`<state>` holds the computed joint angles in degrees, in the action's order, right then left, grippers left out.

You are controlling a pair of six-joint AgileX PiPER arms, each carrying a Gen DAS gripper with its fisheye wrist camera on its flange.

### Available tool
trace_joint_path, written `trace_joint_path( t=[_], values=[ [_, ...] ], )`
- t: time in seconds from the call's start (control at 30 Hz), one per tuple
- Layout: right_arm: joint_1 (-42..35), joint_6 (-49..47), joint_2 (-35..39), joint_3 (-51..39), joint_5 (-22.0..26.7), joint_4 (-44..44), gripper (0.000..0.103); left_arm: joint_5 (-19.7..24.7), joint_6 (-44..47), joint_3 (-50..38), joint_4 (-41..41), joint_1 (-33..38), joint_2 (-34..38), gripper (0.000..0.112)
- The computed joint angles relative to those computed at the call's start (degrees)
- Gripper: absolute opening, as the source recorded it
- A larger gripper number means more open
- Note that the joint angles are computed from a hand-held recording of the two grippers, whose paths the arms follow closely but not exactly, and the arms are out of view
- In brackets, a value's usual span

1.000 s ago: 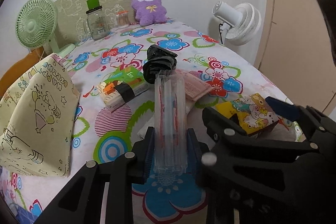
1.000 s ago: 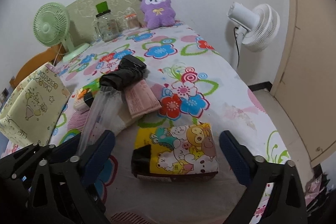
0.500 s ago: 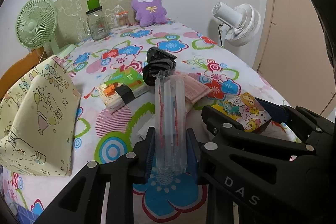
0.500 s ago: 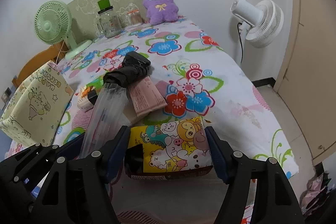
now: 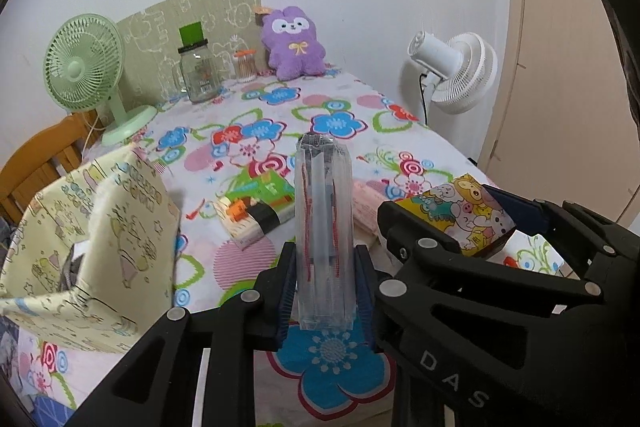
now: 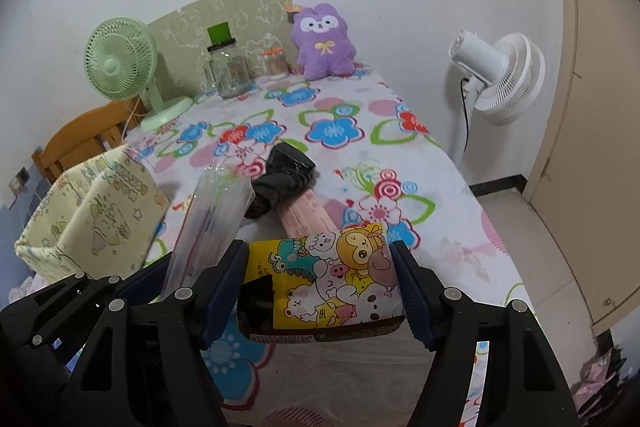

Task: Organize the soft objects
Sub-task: 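Lift and carry the tube pack and cartoon box toward the birthday-print box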

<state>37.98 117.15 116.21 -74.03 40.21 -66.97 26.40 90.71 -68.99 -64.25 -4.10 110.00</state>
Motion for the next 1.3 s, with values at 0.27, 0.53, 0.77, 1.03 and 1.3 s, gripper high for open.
trace_joint_path(
  t=[0.27, 0.53, 0.77, 1.03, 1.3],
  values=[
    [1.08, -3.03, -1.09, -3.04, 2.9, 0.59, 0.074, 1.17, -0.5, -0.9, -0.07, 0.78, -2.1, 0.027],
    [1.72, -7.38, -1.73, -6.87, 5.57, 1.75, 0.074, 5.01, -2.92, -3.81, 0.59, 2.72, -2.72, 0.027],
    [2.1, -11.75, -1.12, -11.27, 7.84, 3.09, 0.074, 6.63, -4.85, -6.29, 1.45, 4.08, -3.03, 0.027],
    [2.76, -16.25, 0.99, -17.41, 10.12, 3.85, 0.074, 7.15, -6.36, -8.91, 2.02, 5.88, -2.77, 0.027],
    [3.27, -22.0, 4.55, -25.69, 12.18, 6.06, 0.074, 10.09, -8.2, -13.67, 3.54, 8.41, -0.6, 0.028]
  ],
)
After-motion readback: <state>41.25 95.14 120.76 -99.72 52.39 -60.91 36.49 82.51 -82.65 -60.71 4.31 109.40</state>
